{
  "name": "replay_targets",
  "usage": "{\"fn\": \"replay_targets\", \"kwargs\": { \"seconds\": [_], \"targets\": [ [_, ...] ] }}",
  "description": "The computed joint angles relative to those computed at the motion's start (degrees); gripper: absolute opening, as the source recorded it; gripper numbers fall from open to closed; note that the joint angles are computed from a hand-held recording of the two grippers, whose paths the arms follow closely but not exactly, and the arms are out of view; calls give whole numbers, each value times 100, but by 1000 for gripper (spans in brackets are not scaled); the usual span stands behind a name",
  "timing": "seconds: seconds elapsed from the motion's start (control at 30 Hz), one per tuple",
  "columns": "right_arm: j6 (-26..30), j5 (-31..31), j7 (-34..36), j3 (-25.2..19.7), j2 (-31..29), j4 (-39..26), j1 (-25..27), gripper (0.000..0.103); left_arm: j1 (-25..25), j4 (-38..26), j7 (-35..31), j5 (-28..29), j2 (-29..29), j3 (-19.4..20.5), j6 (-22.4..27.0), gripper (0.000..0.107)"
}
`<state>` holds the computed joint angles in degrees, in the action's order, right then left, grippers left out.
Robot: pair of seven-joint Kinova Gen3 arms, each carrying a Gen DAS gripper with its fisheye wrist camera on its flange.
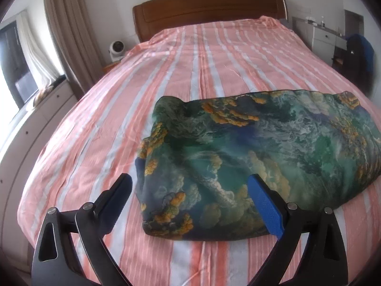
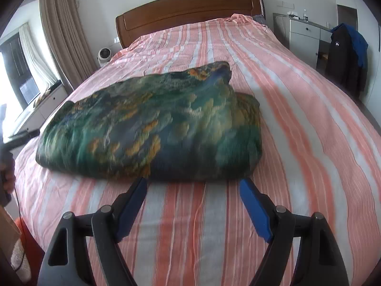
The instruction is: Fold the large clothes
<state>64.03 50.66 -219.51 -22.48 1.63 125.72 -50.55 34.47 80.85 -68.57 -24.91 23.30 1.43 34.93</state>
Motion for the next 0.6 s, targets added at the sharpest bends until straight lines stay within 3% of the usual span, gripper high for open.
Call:
{"fn": "replay_targets", "kwargs": {
  "seconds": [0.33, 0.5, 0.6],
  "targets": [
    [312, -129, -871, -111, 462, 109, -633, 79, 226, 432, 229, -140, -289, 100, -11, 98],
    [605, -528, -1269, 80, 692, 123, -807, 79, -25, 1278, 105, 317, -567, 408, -540, 98],
    [676, -604, -1798, 147, 627, 291, -833, 80, 171, 1864, 375, 227, -603, 275, -1000, 98]
  ]
}}
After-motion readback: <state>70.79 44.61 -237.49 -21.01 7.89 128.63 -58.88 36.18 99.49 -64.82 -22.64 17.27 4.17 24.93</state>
